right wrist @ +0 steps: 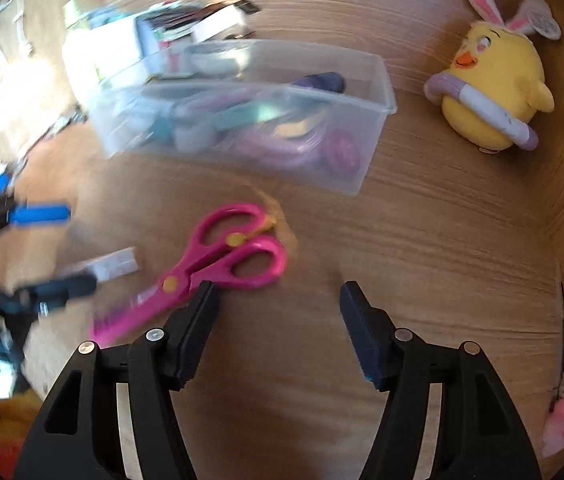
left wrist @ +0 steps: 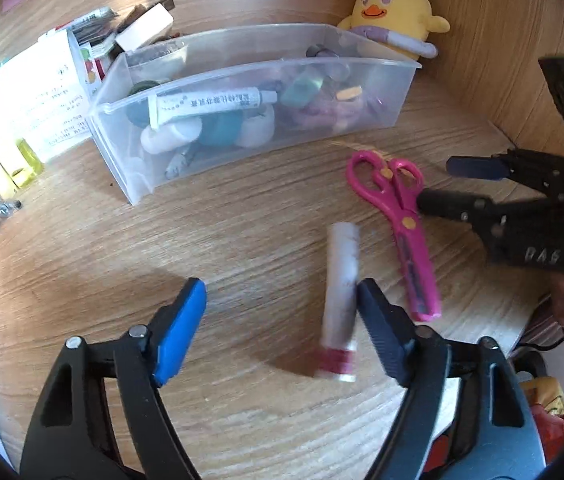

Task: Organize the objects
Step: 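Grasp the white lip balm stick with the left gripper while the right grasps the pink scissors, then carry the lip balm and scissors into the clear box and open both grippers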

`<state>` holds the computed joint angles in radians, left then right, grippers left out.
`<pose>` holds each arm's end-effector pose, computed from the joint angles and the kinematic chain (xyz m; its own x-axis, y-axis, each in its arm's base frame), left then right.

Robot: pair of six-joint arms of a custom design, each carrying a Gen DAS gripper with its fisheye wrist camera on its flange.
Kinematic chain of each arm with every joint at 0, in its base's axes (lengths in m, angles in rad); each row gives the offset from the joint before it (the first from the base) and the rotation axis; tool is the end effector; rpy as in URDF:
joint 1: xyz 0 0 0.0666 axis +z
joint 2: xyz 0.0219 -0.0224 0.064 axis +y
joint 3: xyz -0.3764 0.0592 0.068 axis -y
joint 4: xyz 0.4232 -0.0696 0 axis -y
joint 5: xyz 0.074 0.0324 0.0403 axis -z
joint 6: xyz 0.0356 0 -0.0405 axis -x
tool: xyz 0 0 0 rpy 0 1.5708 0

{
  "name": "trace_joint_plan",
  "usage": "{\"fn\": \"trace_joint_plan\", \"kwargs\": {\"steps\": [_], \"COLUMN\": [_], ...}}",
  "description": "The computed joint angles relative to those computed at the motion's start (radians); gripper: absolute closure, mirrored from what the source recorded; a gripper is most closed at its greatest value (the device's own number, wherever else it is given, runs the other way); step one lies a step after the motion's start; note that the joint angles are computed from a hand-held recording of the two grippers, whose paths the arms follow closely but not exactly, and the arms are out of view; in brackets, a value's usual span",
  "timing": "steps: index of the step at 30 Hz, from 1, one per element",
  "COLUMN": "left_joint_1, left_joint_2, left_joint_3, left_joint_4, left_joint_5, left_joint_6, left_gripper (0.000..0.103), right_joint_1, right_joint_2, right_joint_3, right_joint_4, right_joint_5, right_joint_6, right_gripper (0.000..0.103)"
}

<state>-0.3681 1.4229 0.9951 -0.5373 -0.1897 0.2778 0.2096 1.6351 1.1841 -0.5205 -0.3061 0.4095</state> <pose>0.4507 -0.1671 0.2476 -0.8071 0.0226 -0.5900 0.0332 0.9994 -0.0071 0.5412 0.1257 0.2281 -0.5957 -0.5149 -0.6165 -0.6561 0.7547 0.0037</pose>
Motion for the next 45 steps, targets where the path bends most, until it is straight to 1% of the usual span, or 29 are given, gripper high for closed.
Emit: {"fn": "trace_joint_plan", "kwargs": {"steps": [1, 2, 4, 5, 6, 7, 12, 13, 15, 16, 18, 20, 22, 23, 24, 25, 26, 31, 33, 37, 42, 45], "left_joint_1": [-0.001, -0.003, -0.008, -0.007, -0.009, -0.008, -0.010, -0.010, -0.012, -0.008, 0.005, 0.013, 0.015, 0.015, 0.014, 0.012, 0.011, 0.004, 0.003, 0.006, 0.009, 0.014], "left_joint_2": [-0.002, -0.004, -0.007, -0.009, -0.011, -0.012, -0.025, -0.027, -0.029, -0.030, -0.034, -0.034, -0.032, -0.031, -0.031, -0.031, -0.032, -0.051, -0.064, -0.094, -0.115, -0.117], "left_joint_3": [0.000, 0.000, -0.006, -0.009, -0.013, -0.016, -0.035, -0.037, -0.038, -0.039, -0.044, -0.046, -0.044, -0.044, -0.044, -0.045, -0.045, -0.047, -0.051, -0.053, -0.045, -0.032], "left_joint_4": [0.005, 0.008, 0.026, 0.033, 0.043, 0.049, 0.067, 0.065, 0.056, 0.054, 0.060, 0.065, 0.071, 0.074, 0.077, 0.081, 0.085, 0.102, 0.114, 0.137, 0.160, 0.176], "left_joint_5": [0.003, 0.007, 0.002, 0.003, -0.004, -0.004, -0.019, -0.026, -0.056, -0.063, -0.050, -0.042, -0.038, -0.035, -0.033, -0.032, -0.031, -0.046, -0.047, -0.048, -0.062, -0.066], "left_joint_6": [-0.005, -0.009, -0.017, -0.021, -0.021, -0.023, -0.018, -0.016, -0.011, -0.009, 0.003, 0.010, 0.016, 0.019, 0.021, 0.022, 0.024, 0.028, 0.032, 0.037, 0.025, 0.017], "left_gripper": [0.038, 0.041, 0.054, 0.057, 0.064, 0.069, 0.080, 0.084, 0.088, 0.088, 0.088, 0.088, 0.088, 0.088, 0.088, 0.088, 0.088, 0.088, 0.088, 0.088, 0.088, 0.088], "right_joint_1": [-0.002, -0.007, -0.014, -0.012, -0.009, -0.004, 0.028, 0.042, 0.063, 0.073, 0.082, 0.085, 0.087, 0.087, 0.082, 0.074, 0.071, 0.051, 0.038, 0.019, -0.003, -0.015], "right_joint_2": [0.007, 0.012, 0.014, 0.009, 0.002, -0.003, -0.009, -0.013, -0.033, -0.041, -0.052, -0.061, -0.061, -0.062, -0.058, -0.050, -0.047, -0.040, -0.035, -0.051, -0.103, -0.120], "right_joint_3": [0.012, 0.023, 0.031, 0.027, 0.019, 0.015, 0.006, -0.003, -0.037, -0.052, -0.075, -0.091, -0.097, -0.101, -0.095, -0.085, -0.080, -0.069, -0.059, -0.061, -0.076, -0.066], "right_joint_4": [-0.013, -0.030, -0.050, -0.051, -0.049, -0.052, -0.080, -0.079, -0.033, -0.012, 0.021, 0.046, 0.071, 0.086, 0.084, 0.079, 0.076, 0.059, 0.038, 0.045, 0.067, 0.063], "right_joint_5": [-0.017, -0.049, -0.093, -0.103, -0.108, -0.115, -0.151, -0.144, -0.096, -0.073, -0.048, -0.030, -0.006, 0.004, -0.002, -0.007, -0.008, -0.046, -0.079, -0.123, -0.178, -0.240], "right_joint_6": [-0.029, -0.051, -0.073, -0.083, -0.092, -0.094, -0.072, -0.059, -0.046, -0.035, -0.022, -0.026, -0.031, -0.032, -0.030, -0.034, -0.035, -0.033, -0.041, -0.073, -0.085, -0.093], "right_gripper": [0.043, 0.043, 0.043, 0.043, 0.043, 0.043, 0.043, 0.043, 0.042, 0.041, 0.041, 0.044, 0.053, 0.063, 0.074, 0.078, 0.085, 0.085, 0.086, 0.086, 0.086, 0.086]}}
